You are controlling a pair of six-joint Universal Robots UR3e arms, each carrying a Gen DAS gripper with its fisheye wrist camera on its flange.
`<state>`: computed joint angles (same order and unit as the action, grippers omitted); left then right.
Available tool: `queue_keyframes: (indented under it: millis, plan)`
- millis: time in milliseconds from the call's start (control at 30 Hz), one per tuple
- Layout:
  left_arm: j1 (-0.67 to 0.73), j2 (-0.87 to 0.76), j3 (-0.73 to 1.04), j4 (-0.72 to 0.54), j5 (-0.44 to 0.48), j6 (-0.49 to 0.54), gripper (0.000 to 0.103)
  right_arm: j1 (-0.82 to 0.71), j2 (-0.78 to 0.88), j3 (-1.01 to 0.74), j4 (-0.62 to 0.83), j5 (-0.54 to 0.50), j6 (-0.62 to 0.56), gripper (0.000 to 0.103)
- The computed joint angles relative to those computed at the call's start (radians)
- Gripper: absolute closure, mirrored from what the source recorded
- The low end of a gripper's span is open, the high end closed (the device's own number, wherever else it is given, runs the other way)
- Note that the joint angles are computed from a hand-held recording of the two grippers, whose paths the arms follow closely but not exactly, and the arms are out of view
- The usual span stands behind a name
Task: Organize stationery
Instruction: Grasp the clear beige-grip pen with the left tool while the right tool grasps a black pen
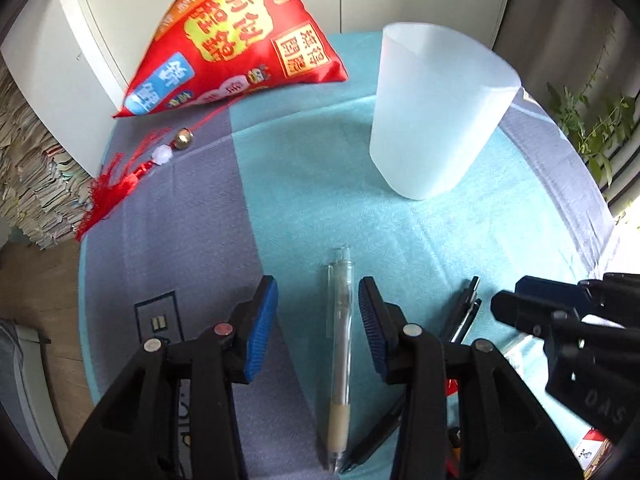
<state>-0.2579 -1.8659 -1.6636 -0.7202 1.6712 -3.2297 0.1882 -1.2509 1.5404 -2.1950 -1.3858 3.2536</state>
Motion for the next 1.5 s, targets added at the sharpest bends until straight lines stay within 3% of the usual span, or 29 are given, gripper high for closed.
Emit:
queue_keyframes:
  millis: [100, 133, 167, 200, 533, 600, 700, 1033, 1100, 1267, 1500]
  plan:
    - [0.004, -0.005, -0.013, 0.016, -0.021, 0.01, 0.064, 0.01, 0.014, -0.008, 0.011, 0.011, 0.013, 0.077]
    - [0.009, -0.002, -0.021, 0.023, -0.03, 0.014, 0.069, 0.012, 0.019, -0.013, 0.014, 0.01, 0.016, 0.077]
    - [0.022, 0.007, -0.035, 0.033, -0.059, 0.018, 0.084, 0.019, 0.026, -0.018, 0.013, 0.008, 0.023, 0.077]
    - [0.027, 0.016, -0.045, 0.037, -0.065, 0.015, 0.089, 0.027, 0.039, -0.027, 0.009, 0.005, 0.032, 0.077]
    - [0.079, 0.152, -0.181, 0.082, -0.052, 0.003, 0.09, 0.042, 0.095, -0.097, 0.045, 0.005, 0.096, 0.077]
    - [0.093, 0.184, -0.204, 0.085, -0.059, 0.005, 0.09, 0.05, 0.116, -0.131, 0.063, 0.003, 0.115, 0.071]
    - [0.1, 0.21, -0.221, 0.095, -0.066, 0.013, 0.09, 0.072, 0.162, -0.202, 0.088, -0.004, 0.142, 0.062]
    - [0.135, 0.351, -0.321, 0.14, -0.098, 0.037, 0.09, 0.154, 0.326, -0.466, 0.173, -0.045, 0.168, 0.061]
    - [0.138, 0.372, -0.33, 0.143, -0.097, 0.038, 0.09, 0.171, 0.338, -0.467, 0.139, -0.059, 0.147, 0.082]
    - [0.136, 0.406, -0.332, 0.145, -0.094, 0.04, 0.09, 0.167, 0.31, -0.389, 0.016, -0.011, 0.084, 0.093]
    - [0.116, 0.413, -0.319, 0.154, -0.092, 0.034, 0.09, 0.116, 0.168, -0.245, -0.054, 0.064, 0.037, 0.094]
